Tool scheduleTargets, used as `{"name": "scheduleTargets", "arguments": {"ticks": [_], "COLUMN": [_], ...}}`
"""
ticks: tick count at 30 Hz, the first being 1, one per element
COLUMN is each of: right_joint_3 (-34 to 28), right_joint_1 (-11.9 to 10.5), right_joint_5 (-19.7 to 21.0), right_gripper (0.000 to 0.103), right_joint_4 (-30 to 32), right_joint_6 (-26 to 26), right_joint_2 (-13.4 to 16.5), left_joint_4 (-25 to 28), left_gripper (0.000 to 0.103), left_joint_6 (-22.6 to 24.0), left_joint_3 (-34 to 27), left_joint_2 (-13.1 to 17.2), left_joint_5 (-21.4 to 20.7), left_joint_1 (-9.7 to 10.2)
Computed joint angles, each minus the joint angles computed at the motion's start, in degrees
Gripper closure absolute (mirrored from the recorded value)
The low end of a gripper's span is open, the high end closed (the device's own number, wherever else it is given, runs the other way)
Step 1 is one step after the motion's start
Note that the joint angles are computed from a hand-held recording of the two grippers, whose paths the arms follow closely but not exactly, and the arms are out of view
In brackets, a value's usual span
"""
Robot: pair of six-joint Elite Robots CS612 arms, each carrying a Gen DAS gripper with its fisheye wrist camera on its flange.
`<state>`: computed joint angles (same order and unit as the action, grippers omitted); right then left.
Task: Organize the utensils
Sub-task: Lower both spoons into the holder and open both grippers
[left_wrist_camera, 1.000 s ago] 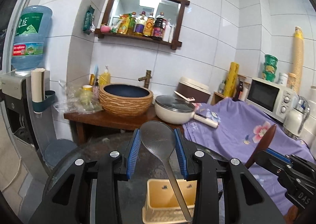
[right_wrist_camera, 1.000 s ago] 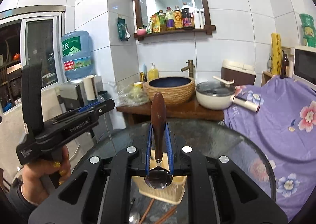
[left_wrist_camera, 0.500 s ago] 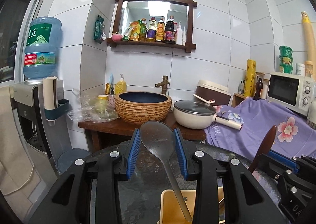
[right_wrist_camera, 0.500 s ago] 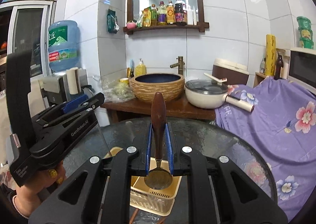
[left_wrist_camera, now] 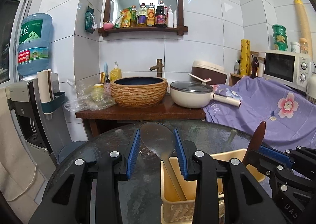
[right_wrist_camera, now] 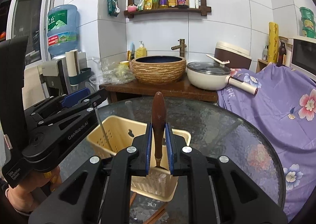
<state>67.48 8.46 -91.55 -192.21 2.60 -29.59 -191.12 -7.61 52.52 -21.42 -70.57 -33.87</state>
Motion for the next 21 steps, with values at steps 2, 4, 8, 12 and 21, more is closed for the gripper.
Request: {"name": "scheduleTargets", "arguments": {"ticks": [2, 4, 8, 12, 21], "right_joint_3": [0.02, 0.03, 0.17, 0.45, 3.57], "right_joint_1": [-0.06, -0.12, -0.18, -0.16, -0.25], "right_joint_5": [0.24, 0.17, 0.32, 0.42, -1.65], "right_gripper": [0.089, 0.089, 0.089, 0.089, 0.056], "right_joint_4": [0.68, 1.12, 0.78, 0.42, -4.68], "right_joint_6": [-0.08, 0.07, -0.1, -0.59, 0.73], "right_joint_2": [0.15, 0.26, 0.42, 0.35, -0.72], "left_joint_4": [0.87, 1.28, 2.43, 3.23, 0.99], "left_gripper": [0.069, 0.069, 0.069, 0.069, 0.041], "left_joint_6": [-0.21, -0.19, 0.35, -0.01, -1.89], "left_joint_3": [0.07, 0.06, 0.25, 0.2, 3.67], "left_joint_2": [0.01, 0.06, 0.08, 0.13, -1.84], "left_joint_5": [-0.35, -0.45, -1.2, -1.27, -1.39], "left_joint_1": [0.14, 0.19, 0.27, 0.26, 0.69]}}
